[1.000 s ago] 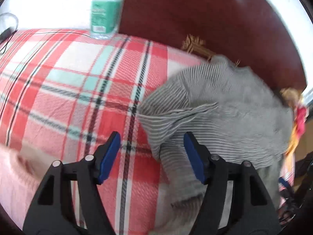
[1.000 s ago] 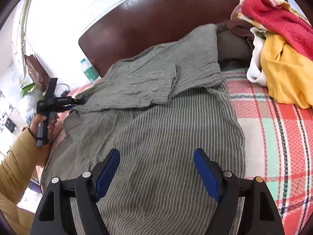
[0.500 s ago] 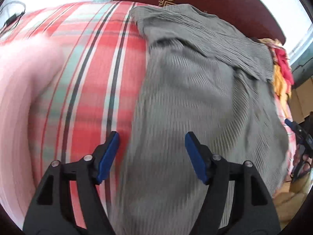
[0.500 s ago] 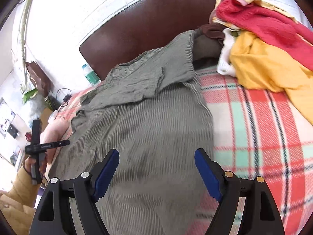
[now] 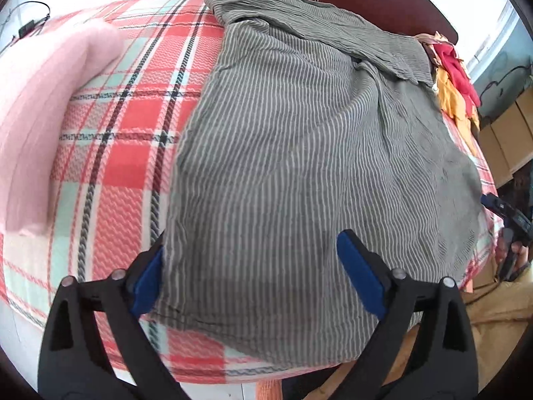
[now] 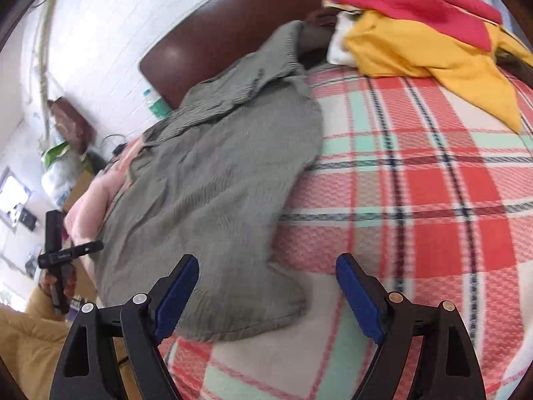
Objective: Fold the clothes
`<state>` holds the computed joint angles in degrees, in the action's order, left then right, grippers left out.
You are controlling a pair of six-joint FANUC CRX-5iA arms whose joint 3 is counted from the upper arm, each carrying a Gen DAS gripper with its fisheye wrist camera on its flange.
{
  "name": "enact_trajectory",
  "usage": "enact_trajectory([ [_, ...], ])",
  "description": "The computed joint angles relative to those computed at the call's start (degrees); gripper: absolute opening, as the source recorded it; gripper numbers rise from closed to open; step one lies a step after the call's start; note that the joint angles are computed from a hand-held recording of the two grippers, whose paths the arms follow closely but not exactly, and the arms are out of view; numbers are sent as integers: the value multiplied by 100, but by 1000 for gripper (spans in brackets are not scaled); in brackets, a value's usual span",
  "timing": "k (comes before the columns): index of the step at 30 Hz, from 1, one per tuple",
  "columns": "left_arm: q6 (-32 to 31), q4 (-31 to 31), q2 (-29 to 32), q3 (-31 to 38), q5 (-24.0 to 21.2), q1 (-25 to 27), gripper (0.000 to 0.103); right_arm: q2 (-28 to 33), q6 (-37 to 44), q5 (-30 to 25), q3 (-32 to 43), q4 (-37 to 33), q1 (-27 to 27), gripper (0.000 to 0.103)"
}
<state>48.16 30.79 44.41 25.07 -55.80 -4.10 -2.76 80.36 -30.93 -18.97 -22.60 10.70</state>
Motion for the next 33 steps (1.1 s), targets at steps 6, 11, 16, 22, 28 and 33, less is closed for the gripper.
enact_trajectory([
  [6,474,188,78,134,-370,16,8,244,1057,8,258,-814,-57,72],
  [11,362,1241,-95,-314,-590,222,7,341,1686,-597,574,-1586,-350,7],
  [16,-74,2290,-426,-796,-924,448,7,-480,3190,-1013,376,-3378,-1109,6],
  [22,218,1973,-400,-673,-1139,554,7,-1280,3422,-1164,86,-3551,-1154,6],
  [28,1672,-615,-551,-398,-292,374,21,-1067,2788,-1520,-15,-2854,-766,9],
  [33,135,710,-1190,-1641,719,355,31,-707,1681,-1727,-81,-1600,-423,26],
])
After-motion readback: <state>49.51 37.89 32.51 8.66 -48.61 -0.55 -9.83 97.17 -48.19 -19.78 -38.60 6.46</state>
